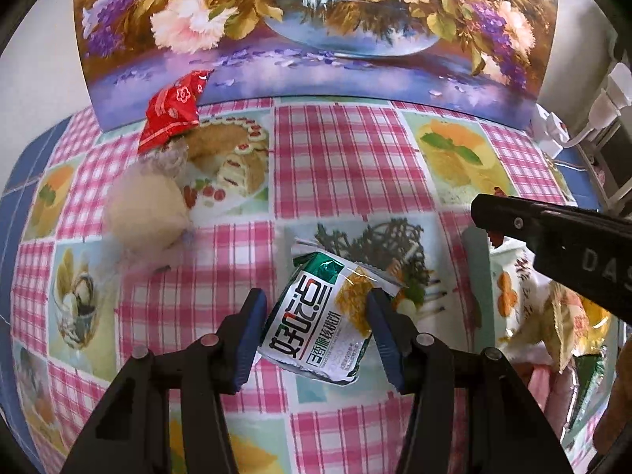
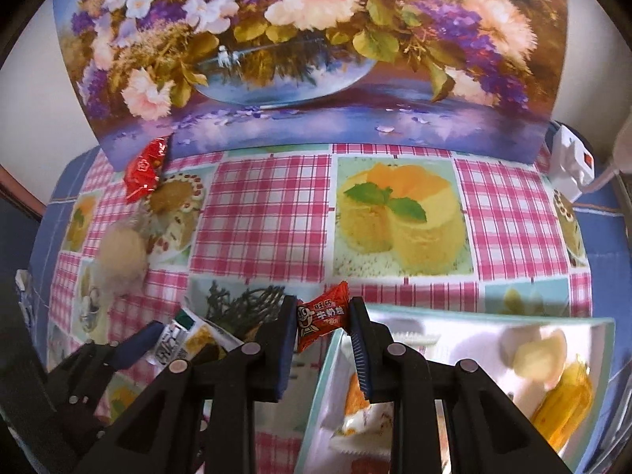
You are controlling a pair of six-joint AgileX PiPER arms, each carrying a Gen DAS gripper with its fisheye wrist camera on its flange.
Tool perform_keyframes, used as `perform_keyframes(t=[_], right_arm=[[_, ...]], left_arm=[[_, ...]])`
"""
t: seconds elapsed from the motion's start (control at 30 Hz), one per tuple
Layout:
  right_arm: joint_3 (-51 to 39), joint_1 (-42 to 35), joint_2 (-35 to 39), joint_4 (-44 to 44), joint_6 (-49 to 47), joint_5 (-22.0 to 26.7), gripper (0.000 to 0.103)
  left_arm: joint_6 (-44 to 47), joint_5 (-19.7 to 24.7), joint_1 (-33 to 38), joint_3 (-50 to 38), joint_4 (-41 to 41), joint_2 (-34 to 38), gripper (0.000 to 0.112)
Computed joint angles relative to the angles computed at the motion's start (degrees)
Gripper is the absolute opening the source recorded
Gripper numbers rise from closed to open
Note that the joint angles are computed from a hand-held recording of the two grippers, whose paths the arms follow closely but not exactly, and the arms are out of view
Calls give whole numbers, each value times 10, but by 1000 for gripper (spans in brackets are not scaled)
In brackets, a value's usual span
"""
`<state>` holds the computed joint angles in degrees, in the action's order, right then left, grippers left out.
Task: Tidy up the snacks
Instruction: 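Carry biscuit packet with left tool while right tool carries red candy over tray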
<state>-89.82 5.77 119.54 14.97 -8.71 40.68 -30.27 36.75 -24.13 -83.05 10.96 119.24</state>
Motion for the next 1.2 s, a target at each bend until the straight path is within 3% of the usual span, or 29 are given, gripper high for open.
perform_keyframes(t=[0.07, 0.13, 0.23, 0.37, 0.43, 0.53, 0.87, 1.2], right_arm=[[34, -2, -22, 15, -6, -19, 28], [66, -7, -42, 39, -17, -34, 28], [104, -10, -59, 65, -18, -55, 28], [139, -4, -76, 63, -3, -77, 28], [155, -4, -85, 66, 2, -85, 28], [186, -8, -104, 77, 6, -99, 28], [285, -22, -181, 119, 23, -134, 28], [350, -84, -236, 56, 92, -148, 28]], left_arm=[[-2, -3, -2, 9, 0, -5, 55], [-1, 4, -6, 13, -1, -9, 66], [-3, 9, -11, 21, 1, -13, 69], [-29, 17, -24, 28, 32, -15, 69], [-63, 37, -37, 26, 70, -10, 59], [-87, 37, -40, 42, 84, -25, 56], [-179, 38, -44, 105, 108, -106, 55], [-245, 87, -133, 71, 152, -142, 55]])
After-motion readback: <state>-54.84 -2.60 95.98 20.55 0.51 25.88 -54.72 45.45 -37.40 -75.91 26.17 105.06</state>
